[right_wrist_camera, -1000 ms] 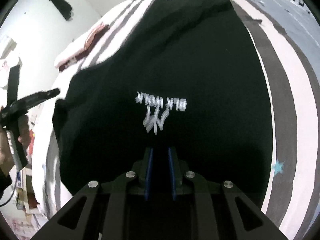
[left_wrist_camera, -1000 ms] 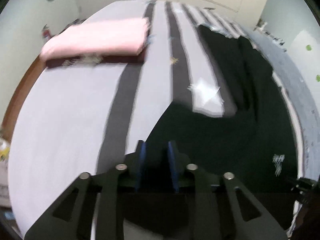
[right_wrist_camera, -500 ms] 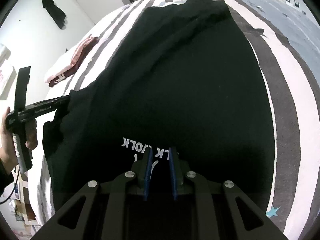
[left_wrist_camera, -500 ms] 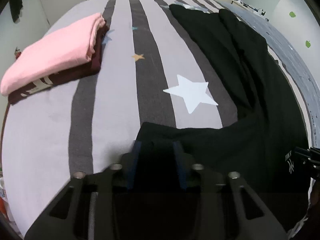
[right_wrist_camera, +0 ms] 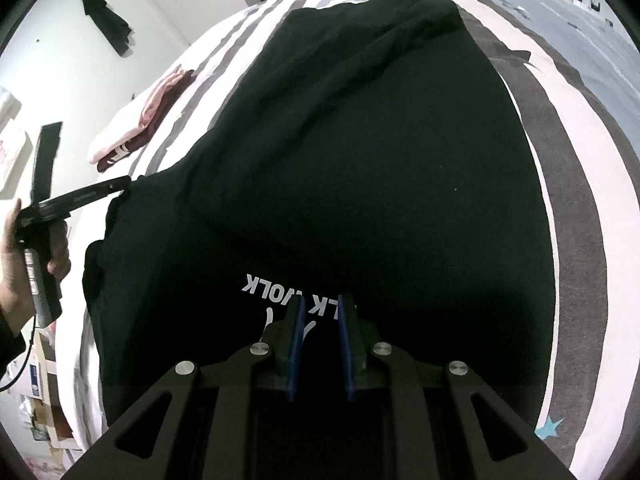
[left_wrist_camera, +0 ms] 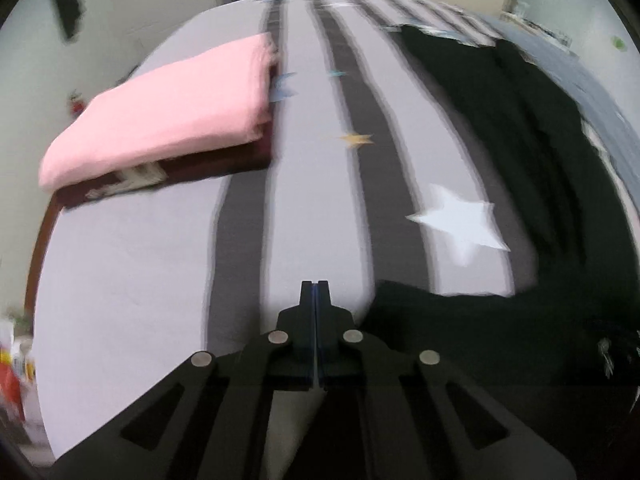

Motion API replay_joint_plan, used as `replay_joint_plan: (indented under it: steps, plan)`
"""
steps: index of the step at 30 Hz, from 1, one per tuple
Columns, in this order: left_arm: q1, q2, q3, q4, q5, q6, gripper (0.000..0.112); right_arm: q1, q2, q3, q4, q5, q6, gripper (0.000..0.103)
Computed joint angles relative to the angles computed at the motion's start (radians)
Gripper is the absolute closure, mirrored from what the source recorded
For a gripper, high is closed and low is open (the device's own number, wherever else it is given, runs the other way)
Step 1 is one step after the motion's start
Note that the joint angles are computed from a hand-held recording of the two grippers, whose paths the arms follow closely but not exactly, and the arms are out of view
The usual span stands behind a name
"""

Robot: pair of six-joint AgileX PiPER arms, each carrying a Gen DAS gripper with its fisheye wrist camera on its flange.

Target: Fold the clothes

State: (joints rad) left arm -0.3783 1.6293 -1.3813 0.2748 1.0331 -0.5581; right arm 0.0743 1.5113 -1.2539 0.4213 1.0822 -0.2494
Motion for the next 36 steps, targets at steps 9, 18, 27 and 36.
replay_joint_plan:
  steps: [9, 18, 27, 36]
  plan:
    - [-0.058, -0.176, 0.06, -0.163, -0.026, 0.069, 0.112, 0.02, -0.005, 0.01, -0.018, -0.025, 0.024, 0.087]
    - [-0.109, -0.169, 0.232, -0.155, -0.122, 0.071, 0.111, 0.027, -0.005, 0.005, -0.037, -0.029, 0.03, 0.087]
    - [-0.148, -0.281, 0.207, -0.048, 0.018, -0.106, 0.11, 0.033, -0.026, 0.023, -0.053, -0.045, 0.066, 0.087]
    - [-0.203, -0.366, 0.333, -0.096, 0.091, -0.109, 0.106, 0.052, -0.026, -0.018, -0.122, 0.009, 0.159, 0.088]
